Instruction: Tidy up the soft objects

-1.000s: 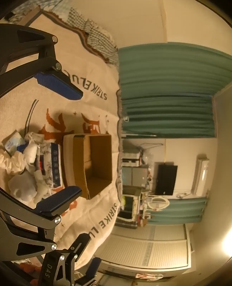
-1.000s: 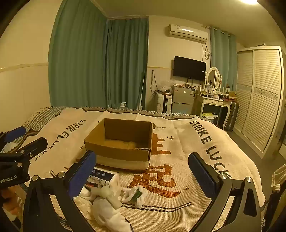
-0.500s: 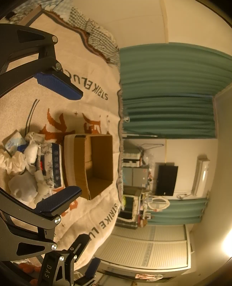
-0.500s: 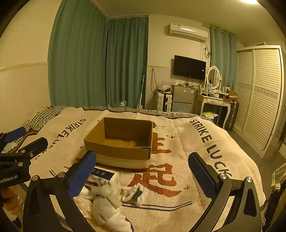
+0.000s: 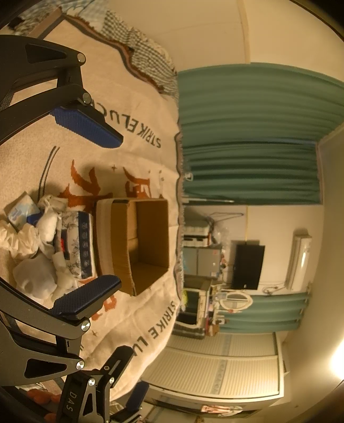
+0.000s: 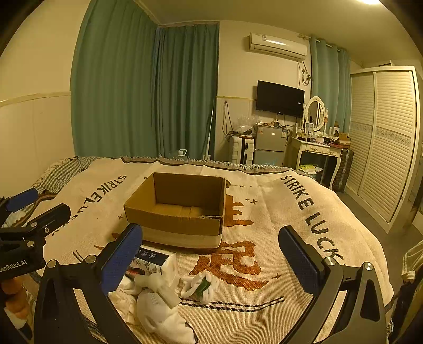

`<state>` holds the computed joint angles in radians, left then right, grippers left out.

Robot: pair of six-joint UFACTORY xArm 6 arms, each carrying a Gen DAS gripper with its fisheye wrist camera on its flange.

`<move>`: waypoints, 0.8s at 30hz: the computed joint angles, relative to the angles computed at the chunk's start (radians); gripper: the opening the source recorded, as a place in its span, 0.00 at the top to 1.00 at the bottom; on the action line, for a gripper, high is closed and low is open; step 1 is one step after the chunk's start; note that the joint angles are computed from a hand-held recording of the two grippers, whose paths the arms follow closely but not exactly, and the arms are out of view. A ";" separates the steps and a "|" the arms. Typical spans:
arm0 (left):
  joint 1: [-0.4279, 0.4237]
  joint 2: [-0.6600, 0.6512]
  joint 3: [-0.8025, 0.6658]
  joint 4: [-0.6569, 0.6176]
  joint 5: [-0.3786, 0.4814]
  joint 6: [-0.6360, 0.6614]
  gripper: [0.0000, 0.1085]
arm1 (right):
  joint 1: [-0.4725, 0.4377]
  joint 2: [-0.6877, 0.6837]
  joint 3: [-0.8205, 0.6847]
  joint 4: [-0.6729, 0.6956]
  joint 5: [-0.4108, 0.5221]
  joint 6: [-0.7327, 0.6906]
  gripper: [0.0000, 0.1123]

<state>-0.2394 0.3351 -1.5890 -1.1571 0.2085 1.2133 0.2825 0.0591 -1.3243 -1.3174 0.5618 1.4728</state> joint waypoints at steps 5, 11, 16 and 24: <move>0.000 0.000 -0.001 -0.003 0.001 0.003 0.09 | 0.001 -0.002 0.006 -0.004 0.001 0.006 0.08; 0.001 -0.002 0.005 -0.003 0.001 0.000 0.09 | -0.001 0.000 0.007 -0.002 -0.002 0.007 0.08; 0.001 -0.002 0.005 -0.001 0.002 -0.002 0.09 | -0.002 0.000 0.010 -0.003 -0.003 0.009 0.08; -0.001 -0.002 0.007 -0.016 -0.008 0.010 0.09 | -0.001 0.001 0.008 0.000 -0.002 0.006 0.08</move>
